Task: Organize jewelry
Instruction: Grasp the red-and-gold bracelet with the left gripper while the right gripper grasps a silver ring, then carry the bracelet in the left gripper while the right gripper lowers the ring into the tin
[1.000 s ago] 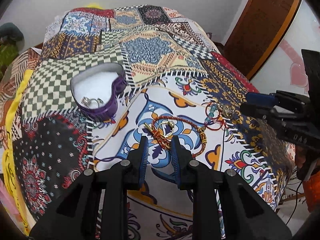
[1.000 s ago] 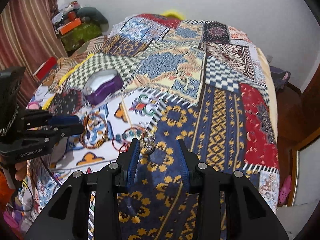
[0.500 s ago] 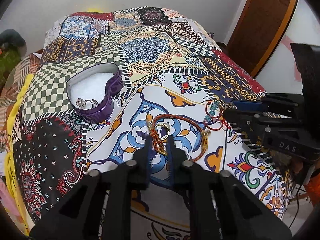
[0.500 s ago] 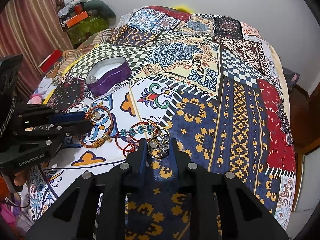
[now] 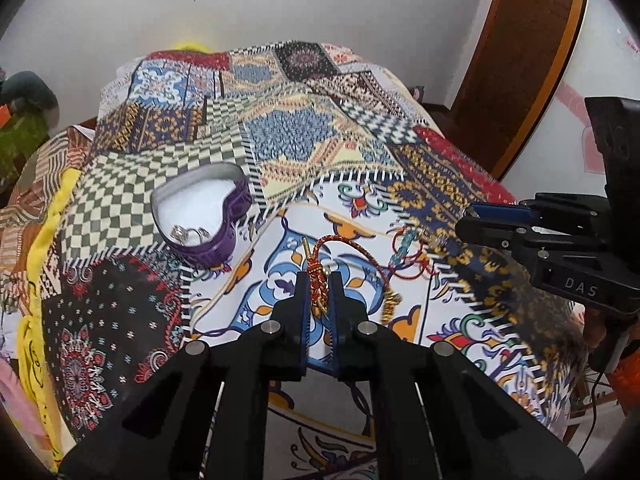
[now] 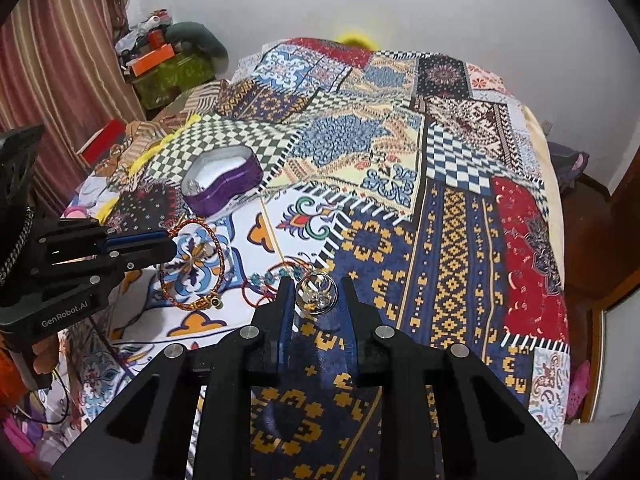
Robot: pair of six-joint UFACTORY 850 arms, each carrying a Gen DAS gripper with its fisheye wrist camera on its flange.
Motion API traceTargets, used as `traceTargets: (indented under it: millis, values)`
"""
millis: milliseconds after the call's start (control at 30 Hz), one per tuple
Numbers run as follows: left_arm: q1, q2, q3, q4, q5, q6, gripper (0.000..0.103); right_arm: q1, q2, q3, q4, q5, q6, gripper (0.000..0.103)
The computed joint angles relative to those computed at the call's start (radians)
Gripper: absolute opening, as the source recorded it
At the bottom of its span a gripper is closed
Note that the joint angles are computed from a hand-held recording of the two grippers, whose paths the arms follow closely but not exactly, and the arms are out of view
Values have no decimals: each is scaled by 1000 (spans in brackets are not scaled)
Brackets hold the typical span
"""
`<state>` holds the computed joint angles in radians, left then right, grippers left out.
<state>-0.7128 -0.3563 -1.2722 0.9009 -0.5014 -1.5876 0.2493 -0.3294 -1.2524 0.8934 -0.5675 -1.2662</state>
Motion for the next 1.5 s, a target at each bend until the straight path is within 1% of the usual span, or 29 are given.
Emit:
traceTargets:
  millis: [233,467,700,867,1100,1300,1433,1500]
  values:
    - [-13,40,17,83,-47,-81,6,11,22,-1,51,-7,-31,20]
    - [-13,92,53,175,-95,-177,6,38,34,-10,111,-17,-64,20]
    - [-7,135,90,244,-145,-237,7,75,17,-40,169,-44,-83,20]
    - [8,152,112,269,-159,-263,6,107,-15,-79,189,-60,-80,20]
    - [51,164,139,302,-148,-295,6,151,-76,-149,159,-48,-53,20]
    - [110,161,152,326,-90,-313,6,177,-132,-218,102,-35,2,20]
    - [139,141,146,319,-60,-299,6,190,-166,-260,47,-36,50,20]
    - [157,128,143,306,-33,-286,6,195,-188,-287,12,-41,81,20]
